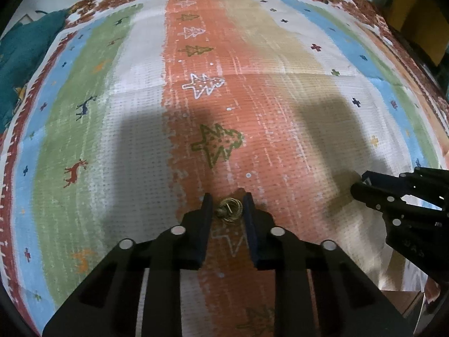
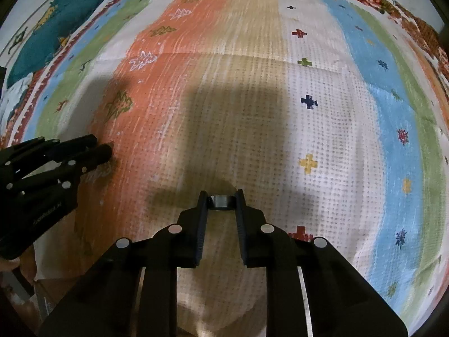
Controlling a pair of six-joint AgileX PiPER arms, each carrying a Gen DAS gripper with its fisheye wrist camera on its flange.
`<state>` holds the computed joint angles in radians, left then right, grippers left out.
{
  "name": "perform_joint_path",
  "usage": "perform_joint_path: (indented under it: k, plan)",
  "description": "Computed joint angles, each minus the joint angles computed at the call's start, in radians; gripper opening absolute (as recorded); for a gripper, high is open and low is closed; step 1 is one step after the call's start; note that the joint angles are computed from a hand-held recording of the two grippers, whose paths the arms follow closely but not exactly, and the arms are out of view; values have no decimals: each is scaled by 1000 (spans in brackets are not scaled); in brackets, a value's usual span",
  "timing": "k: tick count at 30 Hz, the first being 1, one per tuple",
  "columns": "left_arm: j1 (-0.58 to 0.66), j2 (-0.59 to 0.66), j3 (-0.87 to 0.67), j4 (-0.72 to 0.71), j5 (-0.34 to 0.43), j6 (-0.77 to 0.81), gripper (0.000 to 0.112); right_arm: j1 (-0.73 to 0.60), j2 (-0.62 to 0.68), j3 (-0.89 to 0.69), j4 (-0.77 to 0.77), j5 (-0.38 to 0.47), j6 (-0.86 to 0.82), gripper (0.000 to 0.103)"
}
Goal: Organize jewelry
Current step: 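Close left tool on gold ring while right closes on metal charm, lift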
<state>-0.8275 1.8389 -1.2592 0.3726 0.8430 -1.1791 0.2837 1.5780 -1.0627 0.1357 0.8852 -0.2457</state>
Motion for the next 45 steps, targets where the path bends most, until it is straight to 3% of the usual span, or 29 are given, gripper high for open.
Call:
perform_joint_path:
  k: [9, 26, 45]
  plan:
    - [3, -21, 33, 2, -28, -13, 18, -5, -4, 3, 6, 0, -11, 20]
    - [-40, -120, 92, 45, -1, -114, 17, 28, -95, 41, 12, 16, -15, 20]
    - [-158, -214, 106, 130, 91, -271, 17, 20, -263, 86, 63, 55, -51, 20]
